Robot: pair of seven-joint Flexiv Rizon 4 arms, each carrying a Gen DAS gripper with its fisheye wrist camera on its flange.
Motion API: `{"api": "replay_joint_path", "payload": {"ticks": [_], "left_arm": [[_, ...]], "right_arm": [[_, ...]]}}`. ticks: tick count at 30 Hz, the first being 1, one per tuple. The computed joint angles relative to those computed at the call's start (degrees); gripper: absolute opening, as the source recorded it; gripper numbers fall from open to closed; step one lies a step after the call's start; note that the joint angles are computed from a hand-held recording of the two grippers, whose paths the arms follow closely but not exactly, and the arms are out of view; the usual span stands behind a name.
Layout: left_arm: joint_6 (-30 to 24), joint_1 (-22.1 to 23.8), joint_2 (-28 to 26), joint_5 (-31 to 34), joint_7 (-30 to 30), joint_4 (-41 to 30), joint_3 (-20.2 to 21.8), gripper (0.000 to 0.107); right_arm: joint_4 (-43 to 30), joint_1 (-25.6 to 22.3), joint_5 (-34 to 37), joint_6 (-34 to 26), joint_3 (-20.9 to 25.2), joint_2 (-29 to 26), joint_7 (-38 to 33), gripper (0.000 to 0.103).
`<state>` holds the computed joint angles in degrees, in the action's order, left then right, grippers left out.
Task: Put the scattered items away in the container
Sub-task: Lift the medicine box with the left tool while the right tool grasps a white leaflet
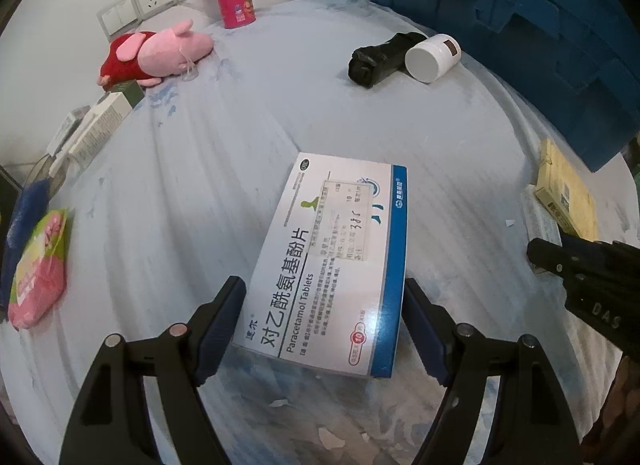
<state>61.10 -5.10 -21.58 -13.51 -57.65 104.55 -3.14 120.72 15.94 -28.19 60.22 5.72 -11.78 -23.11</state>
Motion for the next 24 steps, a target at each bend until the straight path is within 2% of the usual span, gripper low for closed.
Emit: {"api": "replay_joint_path", "payload": {"ticks": [5, 11, 12, 14, 20, 22, 24], "left_arm": [[0.80, 0.07, 1.42, -1.16, 0.52, 1.12, -0.63, 0.077], [2.11, 0.32, 4.28, -3.45, 1.03, 2.91, -0.83, 0.075], [2.09, 0.45, 4.86, -3.98, 1.18, 3.21, -0.85, 0.068], [0.72, 0.61, 5.71, -4.52, 1.09, 3.14, -0.59, 0.041], [-3.55, 0.82, 6.22, -3.03, -0.77, 2.47, 0.79, 0.041], [-3.71, 0.74, 5.99, -2.39, -2.01, 2.58, 1.25, 0.048], [-3.54, 0.88, 5.52, -2.49, -2.42, 2.70, 1.16, 0.080]], "right_arm": [[0.83, -0.73, 2.74, 1.52, 0.94, 0.89, -2.94, 0.026], [1.25, -0.08, 2.27, 2.34, 1.52, 3.47, -3.94, 0.026], [1.08, 0.04, 1.86, 2.27, 1.61, 3.90, -4.08, 0.026], [0.63, 0.23, 1.12, 2.08, 1.83, 4.74, -4.46, 0.026], [-1.54, 0.57, -0.32, 0.93, 2.44, 5.96, -6.13, 0.026], [-1.62, 0.53, 0.28, 0.52, 2.64, 6.03, -6.55, 0.026], [-1.27, 0.42, 1.53, 0.44, 2.85, 5.83, -7.18, 0.026]]}}
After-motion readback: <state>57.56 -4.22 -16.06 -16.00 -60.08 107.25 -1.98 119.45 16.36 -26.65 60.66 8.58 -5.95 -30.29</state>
